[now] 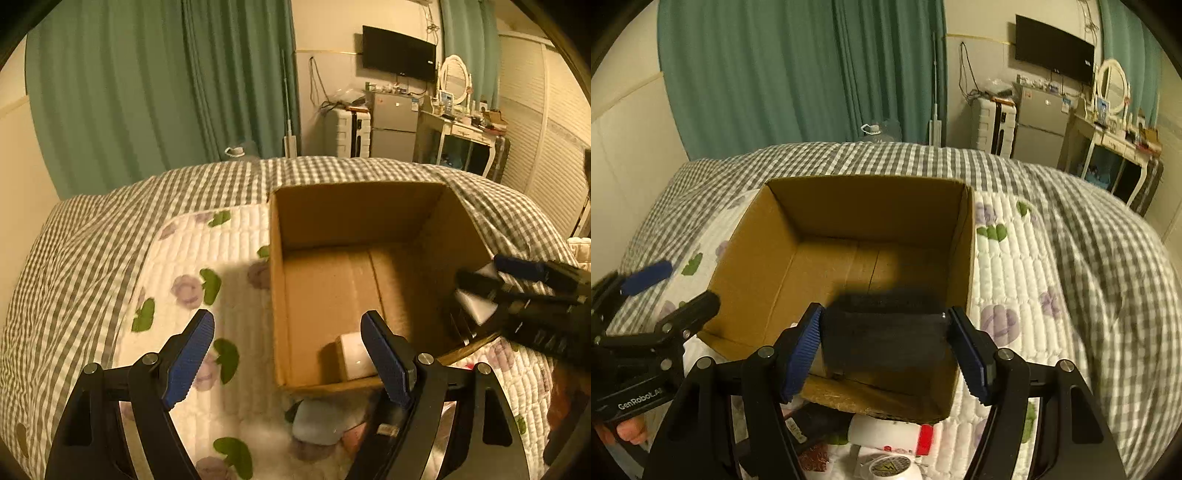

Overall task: Organize rigid objects
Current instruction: 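Lower the black adapter into the box and open the right gripper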

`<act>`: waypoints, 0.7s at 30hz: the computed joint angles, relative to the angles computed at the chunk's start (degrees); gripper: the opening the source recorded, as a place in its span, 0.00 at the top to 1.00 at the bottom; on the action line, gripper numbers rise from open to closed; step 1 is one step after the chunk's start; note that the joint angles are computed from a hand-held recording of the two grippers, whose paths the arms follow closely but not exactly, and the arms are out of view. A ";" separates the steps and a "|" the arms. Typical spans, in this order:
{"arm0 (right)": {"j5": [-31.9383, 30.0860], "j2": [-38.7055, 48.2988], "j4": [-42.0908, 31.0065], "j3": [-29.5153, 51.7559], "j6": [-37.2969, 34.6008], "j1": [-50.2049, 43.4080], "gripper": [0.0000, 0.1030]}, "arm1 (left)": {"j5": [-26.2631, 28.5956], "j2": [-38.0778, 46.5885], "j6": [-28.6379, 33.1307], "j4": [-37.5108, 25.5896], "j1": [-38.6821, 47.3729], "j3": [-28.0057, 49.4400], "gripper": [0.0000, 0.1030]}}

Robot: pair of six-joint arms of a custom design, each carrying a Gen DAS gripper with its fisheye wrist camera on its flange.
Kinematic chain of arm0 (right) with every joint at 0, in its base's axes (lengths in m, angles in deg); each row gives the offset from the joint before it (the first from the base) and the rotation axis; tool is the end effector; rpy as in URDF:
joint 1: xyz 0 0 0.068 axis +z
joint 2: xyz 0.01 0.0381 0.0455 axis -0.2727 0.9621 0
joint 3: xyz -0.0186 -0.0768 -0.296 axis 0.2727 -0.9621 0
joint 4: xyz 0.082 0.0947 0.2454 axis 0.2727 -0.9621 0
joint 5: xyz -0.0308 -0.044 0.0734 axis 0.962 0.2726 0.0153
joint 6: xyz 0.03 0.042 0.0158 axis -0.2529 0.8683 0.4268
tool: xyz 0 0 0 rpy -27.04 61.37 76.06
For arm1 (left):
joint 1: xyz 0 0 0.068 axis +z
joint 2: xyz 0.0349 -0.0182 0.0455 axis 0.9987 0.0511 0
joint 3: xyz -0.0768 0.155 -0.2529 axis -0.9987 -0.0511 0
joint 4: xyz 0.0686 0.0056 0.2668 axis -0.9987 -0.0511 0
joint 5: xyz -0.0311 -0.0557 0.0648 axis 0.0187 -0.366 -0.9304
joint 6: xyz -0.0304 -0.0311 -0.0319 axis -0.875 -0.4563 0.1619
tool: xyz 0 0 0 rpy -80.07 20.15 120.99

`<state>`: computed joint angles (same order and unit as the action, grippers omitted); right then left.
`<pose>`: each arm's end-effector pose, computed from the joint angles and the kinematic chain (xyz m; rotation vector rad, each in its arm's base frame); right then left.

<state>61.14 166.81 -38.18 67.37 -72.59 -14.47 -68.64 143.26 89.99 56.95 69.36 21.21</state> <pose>0.2901 0.0090 0.1872 0.0346 2.3878 0.1227 0.2890 -0.0891 0.1958 0.3359 2.3046 -0.0478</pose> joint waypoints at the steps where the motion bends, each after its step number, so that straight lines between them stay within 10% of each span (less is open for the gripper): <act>1: -0.57 -0.69 1.12 -0.73 0.75 -0.49 0.35 | 0.25 -0.35 0.11 -0.11 0.34 -0.29 0.19; 11: 1.65 -13.57 -13.10 2.10 -3.16 -1.67 0.33 | 1.74 -13.47 -0.39 -7.82 0.82 -3.96 0.11; 17: 2.82 -25.13 -24.48 0.56 -5.65 -3.24 0.07 | -0.76 -22.15 -0.94 -13.29 -1.80 -7.39 0.00; 21: -0.07 -29.72 -29.96 -3.48 -8.75 -6.27 0.06 | -2.00 -25.61 -2.91 -14.12 -5.13 -11.20 0.00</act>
<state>61.07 137.10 -68.14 63.89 -81.34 -20.74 -70.64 117.65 87.08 42.84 64.23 10.01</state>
